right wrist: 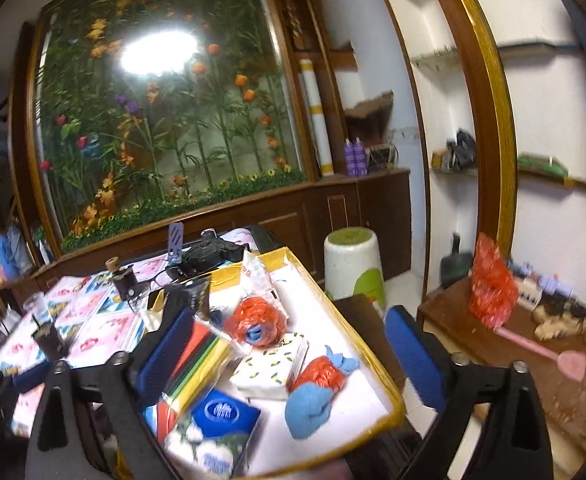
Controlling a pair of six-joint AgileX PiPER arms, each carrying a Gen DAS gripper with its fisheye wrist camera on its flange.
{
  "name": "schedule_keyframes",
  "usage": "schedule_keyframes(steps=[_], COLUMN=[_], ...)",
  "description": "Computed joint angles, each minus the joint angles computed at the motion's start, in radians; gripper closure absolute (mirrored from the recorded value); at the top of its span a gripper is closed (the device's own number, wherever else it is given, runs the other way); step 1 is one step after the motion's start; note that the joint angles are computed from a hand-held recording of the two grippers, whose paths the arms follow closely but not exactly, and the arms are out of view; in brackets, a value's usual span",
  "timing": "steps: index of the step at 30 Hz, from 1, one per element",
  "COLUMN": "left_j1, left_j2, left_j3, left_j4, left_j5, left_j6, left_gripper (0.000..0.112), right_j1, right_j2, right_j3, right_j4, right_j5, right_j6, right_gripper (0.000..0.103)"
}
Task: Organize soft objects
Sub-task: 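Withdraw both open tools up and away from the box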
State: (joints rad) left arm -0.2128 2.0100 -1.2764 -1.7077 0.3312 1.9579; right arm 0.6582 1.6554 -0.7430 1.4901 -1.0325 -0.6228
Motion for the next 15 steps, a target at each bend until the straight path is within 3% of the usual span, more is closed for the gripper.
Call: schedule_keyframes(steps=[5,9,13,15], left_j1=[0.04,0.075,0.061,0.05], left_j2=[-0.006,-0.018,-0.033,-0.05], left_j3=[-0.006,0.01,0.021,0.05], left_j4=[0.12,0.104,0.133,0.051], left_j5=[0.024,0.072,0.024,-0.012], left_j6=[-0.143,-0.138,-0.132,-0.026], left_gripper=[0.01,0.01,0.01,0.01], right_j1=[0.126,0.172,0.183,0.2], right_j2=[0.007,0.023,0.047,0.065], right_j3=[-0.025,-0.04,-0.068,-0.088], right_j4=[0.088,0.133,0.157,0.169], right_j5=[-0.099,-0.12,-0.118,-0.134], right_j6=[-0.099,-0.118,-0.156,-0.173], right_gripper=[0.001,0.001,0.001,0.001])
